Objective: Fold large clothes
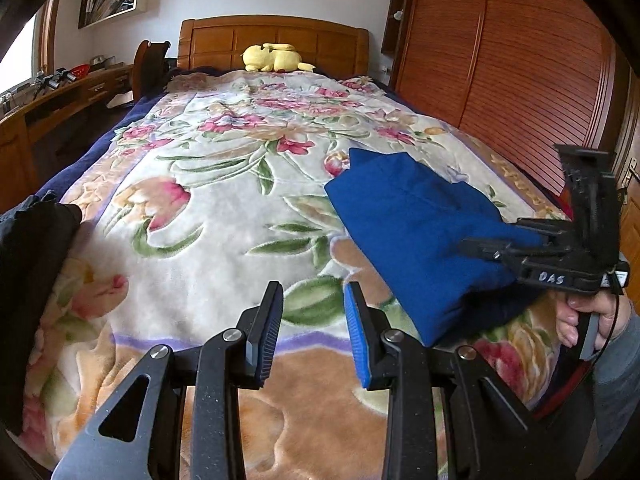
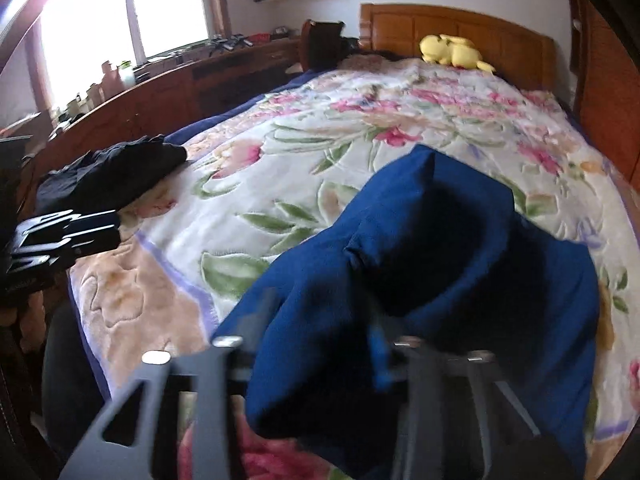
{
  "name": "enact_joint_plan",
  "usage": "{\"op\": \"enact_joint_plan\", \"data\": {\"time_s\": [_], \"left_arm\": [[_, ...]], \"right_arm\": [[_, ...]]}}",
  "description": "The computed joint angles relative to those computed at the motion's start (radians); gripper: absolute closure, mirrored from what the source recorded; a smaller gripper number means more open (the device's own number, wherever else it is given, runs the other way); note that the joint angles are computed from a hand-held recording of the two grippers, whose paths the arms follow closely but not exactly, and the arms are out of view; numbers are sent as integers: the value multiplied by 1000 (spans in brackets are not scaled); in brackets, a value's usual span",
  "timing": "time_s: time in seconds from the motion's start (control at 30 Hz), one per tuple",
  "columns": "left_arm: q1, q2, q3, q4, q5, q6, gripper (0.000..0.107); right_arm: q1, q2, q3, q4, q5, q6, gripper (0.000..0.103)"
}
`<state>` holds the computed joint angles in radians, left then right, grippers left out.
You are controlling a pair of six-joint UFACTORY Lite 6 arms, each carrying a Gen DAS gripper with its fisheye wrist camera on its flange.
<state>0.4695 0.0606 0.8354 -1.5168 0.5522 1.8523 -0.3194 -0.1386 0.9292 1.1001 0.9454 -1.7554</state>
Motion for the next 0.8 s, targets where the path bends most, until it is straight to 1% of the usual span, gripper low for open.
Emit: {"op": "enact_joint_plan", "data": {"time_s": [0.03, 0.07, 0.17, 0.23, 0.27, 0.33, 0.4, 0.47, 0.53, 0.6, 0.67, 0.7, 0.77, 0.8], "left_arm": [[-7, 4, 3, 1, -3, -1, 74], [-19, 10, 11, 0, -8, -4, 74], [-57, 33, 35, -14, -17, -2, 74], [-94, 51, 58, -23, -24, -4, 74], [-116, 62, 72, -28, -29, -4, 74], [-163, 86, 108, -27, -39, -19, 74], [-218, 122, 159, -19, -47, -43, 74], [-268, 156, 209, -7, -56, -68, 74], [-326, 202, 280, 31, -69, -117, 74], [-381, 254, 358, 76, -81, -174, 74], [-431, 313, 445, 135, -97, -255, 74], [-457, 355, 505, 188, -102, -323, 74], [-491, 429, 612, 278, -96, -439, 73], [-510, 476, 679, 323, -93, -497, 73]], "right_arm": [[-48, 10, 13, 11, 55, -10, 82], [-128, -2, 6, 17, 128, -32, 84], [-314, 51, 66, 58, 254, -104, 85], [-445, 124, 158, 57, 336, -116, 85], [-505, 164, 203, 55, 361, -125, 85], [-600, 236, 270, 45, 357, -151, 85], [-645, 306, 312, 23, 292, -167, 85], [-644, 405, 367, -51, 217, -139, 85], [-644, 460, 353, -69, 142, -162, 85], [-652, 473, 328, -69, 130, -184, 84], [-667, 472, 314, -46, 146, -195, 79], [-669, 464, 304, -32, 137, -191, 72], [-654, 465, 301, 3, 92, -186, 47], [-652, 459, 294, 10, 81, -186, 42]]}}
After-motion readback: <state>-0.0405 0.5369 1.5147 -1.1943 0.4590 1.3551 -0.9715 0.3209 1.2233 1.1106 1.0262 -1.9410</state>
